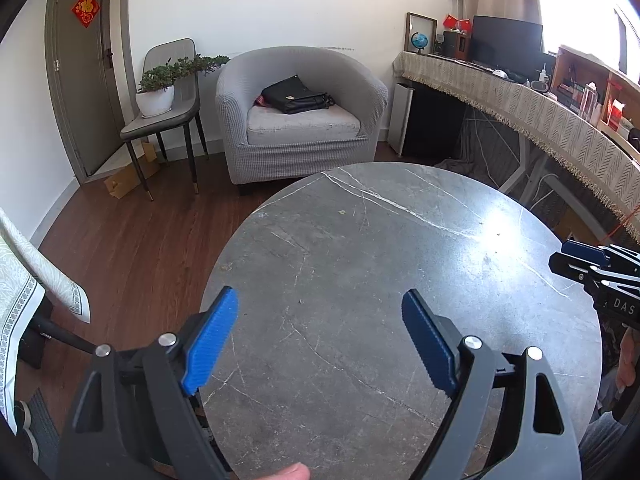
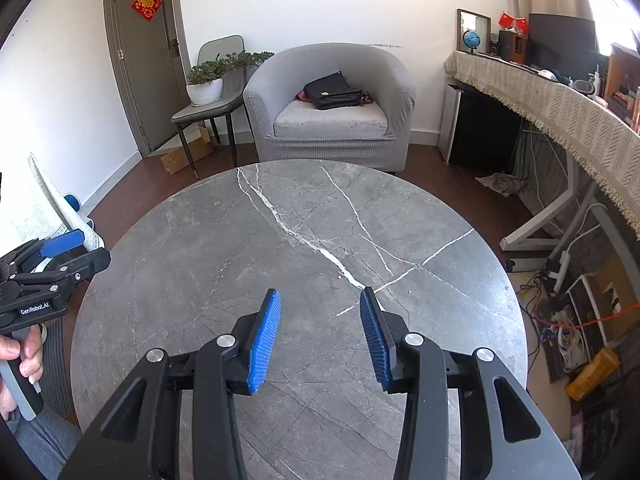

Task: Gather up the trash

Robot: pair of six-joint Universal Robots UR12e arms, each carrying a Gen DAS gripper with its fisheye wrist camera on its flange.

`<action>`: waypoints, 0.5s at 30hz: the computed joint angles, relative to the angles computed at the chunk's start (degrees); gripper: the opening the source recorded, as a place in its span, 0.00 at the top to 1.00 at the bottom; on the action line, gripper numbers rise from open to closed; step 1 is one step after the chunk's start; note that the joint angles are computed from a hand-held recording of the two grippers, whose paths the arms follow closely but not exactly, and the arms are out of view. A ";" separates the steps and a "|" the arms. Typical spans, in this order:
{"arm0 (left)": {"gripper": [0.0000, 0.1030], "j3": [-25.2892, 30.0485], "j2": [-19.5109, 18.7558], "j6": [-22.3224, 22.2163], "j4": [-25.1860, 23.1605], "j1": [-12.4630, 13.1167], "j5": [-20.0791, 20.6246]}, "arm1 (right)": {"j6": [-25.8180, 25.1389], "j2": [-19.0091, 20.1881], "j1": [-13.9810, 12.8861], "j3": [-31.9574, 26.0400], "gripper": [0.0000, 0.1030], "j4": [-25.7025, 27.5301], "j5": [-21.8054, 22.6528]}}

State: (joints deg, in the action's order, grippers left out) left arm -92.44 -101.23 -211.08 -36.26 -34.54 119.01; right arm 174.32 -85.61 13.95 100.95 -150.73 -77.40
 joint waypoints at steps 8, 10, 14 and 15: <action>0.08 -3.70 2.88 -2.32 1.53 -2.66 4.71 | -0.78 -4.14 -1.07 3.63 0.44 -1.21 3.10; 0.07 -5.01 3.91 -2.47 1.72 -3.79 6.41 | -1.84 -5.90 -1.28 5.31 0.34 -2.39 3.47; 0.05 -7.55 5.84 -3.27 2.67 -5.96 10.95 | -2.70 -9.35 -2.37 8.77 0.20 -5.47 5.13; 0.05 -7.99 6.25 -3.99 2.50 -6.35 11.78 | -2.45 -9.94 -2.65 9.42 0.17 -6.53 5.43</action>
State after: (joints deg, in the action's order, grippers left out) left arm -100.43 -94.98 -215.07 -33.76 -40.89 130.79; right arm 171.86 -95.55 11.30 110.38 -157.26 -71.97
